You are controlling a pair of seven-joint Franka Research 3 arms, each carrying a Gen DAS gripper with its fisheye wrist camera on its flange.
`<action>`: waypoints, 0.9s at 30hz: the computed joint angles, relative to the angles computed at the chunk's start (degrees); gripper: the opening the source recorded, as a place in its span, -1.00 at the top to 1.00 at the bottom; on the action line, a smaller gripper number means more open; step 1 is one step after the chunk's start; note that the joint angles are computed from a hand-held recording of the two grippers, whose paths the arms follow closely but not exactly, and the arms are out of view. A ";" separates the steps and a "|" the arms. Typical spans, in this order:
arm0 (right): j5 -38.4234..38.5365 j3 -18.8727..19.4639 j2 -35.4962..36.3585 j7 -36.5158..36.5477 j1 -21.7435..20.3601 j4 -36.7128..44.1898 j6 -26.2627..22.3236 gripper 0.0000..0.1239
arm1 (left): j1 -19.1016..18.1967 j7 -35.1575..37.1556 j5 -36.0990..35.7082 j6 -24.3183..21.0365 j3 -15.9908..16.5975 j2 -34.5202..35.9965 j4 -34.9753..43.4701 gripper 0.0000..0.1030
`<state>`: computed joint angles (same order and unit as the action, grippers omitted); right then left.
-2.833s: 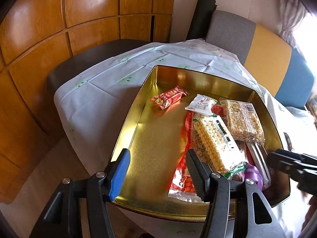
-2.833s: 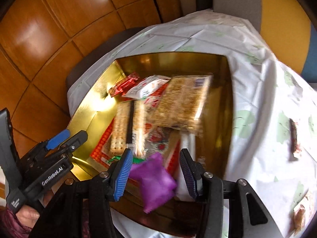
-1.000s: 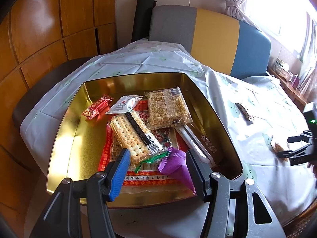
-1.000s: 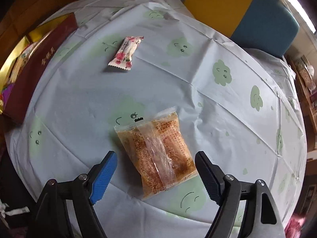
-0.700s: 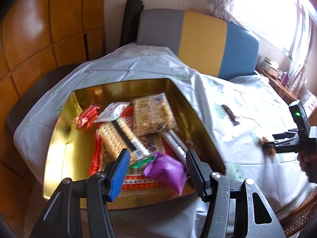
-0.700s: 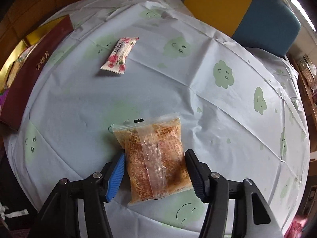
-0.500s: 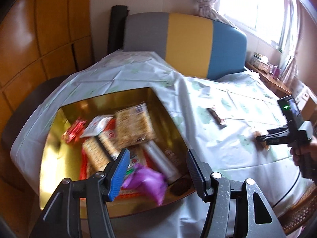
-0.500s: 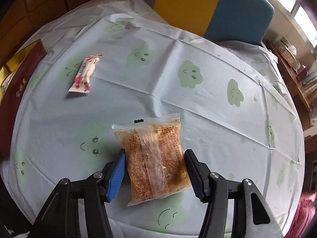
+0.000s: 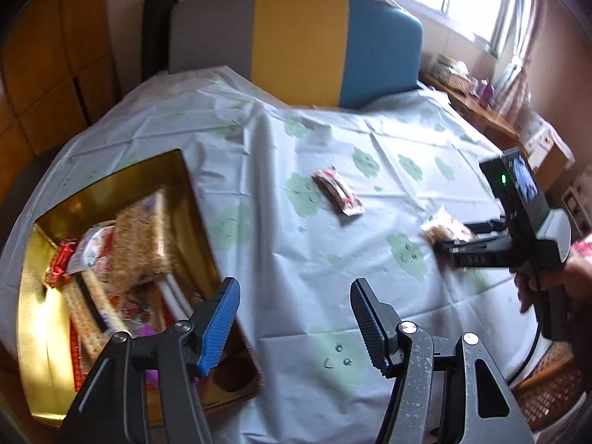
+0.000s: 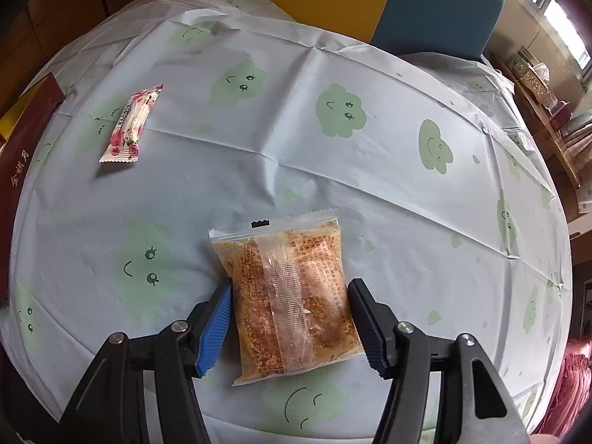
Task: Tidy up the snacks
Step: 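Grasp the pink-and-white candy bar with left gripper while right gripper grasps the bread bag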
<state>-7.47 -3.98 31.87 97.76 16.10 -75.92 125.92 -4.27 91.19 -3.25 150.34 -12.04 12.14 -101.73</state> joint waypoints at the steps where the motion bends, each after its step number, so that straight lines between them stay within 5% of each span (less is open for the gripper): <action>1: 0.45 0.13 0.09 -0.08 -0.22 0.15 -0.16 -0.02 | -0.28 -0.55 0.54 -0.47 0.09 0.32 0.33 -0.22; 16: -0.57 -0.40 2.86 -0.65 0.01 4.20 -2.75 -0.11 | -1.79 -2.15 0.92 -10.32 -0.81 10.06 13.58 -0.22; 27: -1.13 -0.57 2.74 -0.93 0.41 3.92 -2.62 -0.12 | -5.60 -6.36 5.99 -18.74 -0.17 25.22 36.08 -0.09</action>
<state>-8.60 -4.55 34.61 96.84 16.51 -72.01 123.30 -9.87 84.83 2.74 131.60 -12.21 37.37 -65.65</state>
